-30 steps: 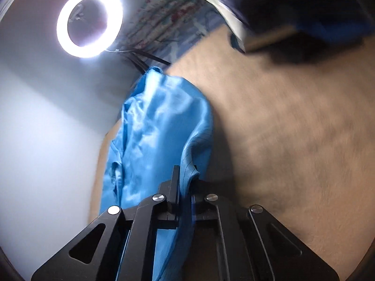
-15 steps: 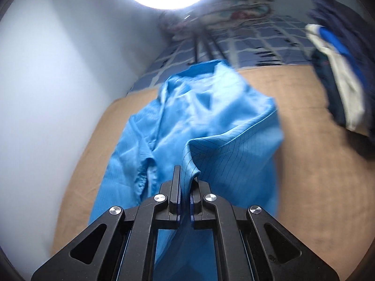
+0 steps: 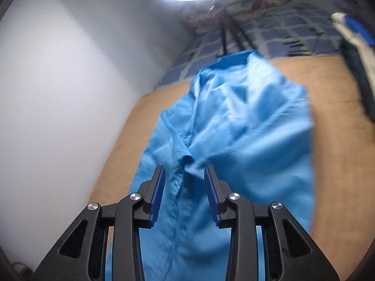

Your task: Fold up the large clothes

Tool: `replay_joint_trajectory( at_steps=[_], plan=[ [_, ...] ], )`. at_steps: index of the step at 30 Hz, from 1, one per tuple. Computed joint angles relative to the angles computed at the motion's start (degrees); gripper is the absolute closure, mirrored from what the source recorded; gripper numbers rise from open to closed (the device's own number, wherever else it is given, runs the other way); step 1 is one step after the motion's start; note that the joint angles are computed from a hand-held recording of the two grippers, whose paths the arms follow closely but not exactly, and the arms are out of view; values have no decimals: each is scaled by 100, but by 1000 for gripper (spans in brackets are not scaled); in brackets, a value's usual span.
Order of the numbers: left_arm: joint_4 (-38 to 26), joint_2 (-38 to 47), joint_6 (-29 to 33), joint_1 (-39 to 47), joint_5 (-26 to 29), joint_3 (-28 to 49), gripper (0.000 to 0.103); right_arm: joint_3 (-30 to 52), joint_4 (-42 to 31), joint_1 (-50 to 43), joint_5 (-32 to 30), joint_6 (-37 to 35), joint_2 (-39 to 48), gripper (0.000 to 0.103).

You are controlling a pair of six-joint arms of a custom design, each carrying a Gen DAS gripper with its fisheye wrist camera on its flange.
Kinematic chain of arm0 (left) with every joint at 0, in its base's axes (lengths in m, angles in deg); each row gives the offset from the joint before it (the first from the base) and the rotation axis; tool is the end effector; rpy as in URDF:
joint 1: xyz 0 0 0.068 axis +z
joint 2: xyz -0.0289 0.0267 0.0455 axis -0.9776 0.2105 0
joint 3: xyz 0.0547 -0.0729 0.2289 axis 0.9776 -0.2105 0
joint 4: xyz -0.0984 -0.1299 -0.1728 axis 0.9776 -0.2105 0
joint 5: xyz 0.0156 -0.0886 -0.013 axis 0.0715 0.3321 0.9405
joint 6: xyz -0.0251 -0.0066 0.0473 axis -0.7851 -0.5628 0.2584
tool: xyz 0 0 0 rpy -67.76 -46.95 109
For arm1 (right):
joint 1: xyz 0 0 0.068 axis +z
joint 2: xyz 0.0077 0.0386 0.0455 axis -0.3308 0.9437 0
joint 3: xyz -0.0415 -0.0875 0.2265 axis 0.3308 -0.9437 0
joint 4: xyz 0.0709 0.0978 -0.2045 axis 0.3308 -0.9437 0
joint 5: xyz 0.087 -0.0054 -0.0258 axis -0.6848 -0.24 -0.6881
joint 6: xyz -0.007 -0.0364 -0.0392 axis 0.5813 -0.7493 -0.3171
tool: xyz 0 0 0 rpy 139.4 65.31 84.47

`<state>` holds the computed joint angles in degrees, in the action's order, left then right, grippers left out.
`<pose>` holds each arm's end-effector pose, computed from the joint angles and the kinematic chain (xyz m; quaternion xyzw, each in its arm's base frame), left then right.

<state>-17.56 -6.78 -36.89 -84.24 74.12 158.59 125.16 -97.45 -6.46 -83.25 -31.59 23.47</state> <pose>0.1806 -0.0401 0.3819 0.0716 0.9072 -0.3135 0.2712 0.2972 0.0799 0.4146 0.0565 0.9025 0.2834 0.3193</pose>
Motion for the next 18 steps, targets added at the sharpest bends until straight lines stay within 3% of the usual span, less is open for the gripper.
replay_joint_trajectory(
  at_steps=[6, 10, 13, 18],
  plan=[
    [-277, -102, 306, 184, 45, 124, 70, -1765, -965, -149, -50, -580, -2259, 70],
    [-487, -154, 495, 551, 187, 152, 70, -2814, -1675, 300, -50, -445, -3648, 70],
    [-680, -154, 669, 948, 390, 198, 70, -3304, -1913, 1498, 361, 208, -4352, 70],
    [-764, -169, 881, 1386, 418, 229, 70, -3650, -2070, 4616, 2026, 2296, -4756, 70]
  ],
)
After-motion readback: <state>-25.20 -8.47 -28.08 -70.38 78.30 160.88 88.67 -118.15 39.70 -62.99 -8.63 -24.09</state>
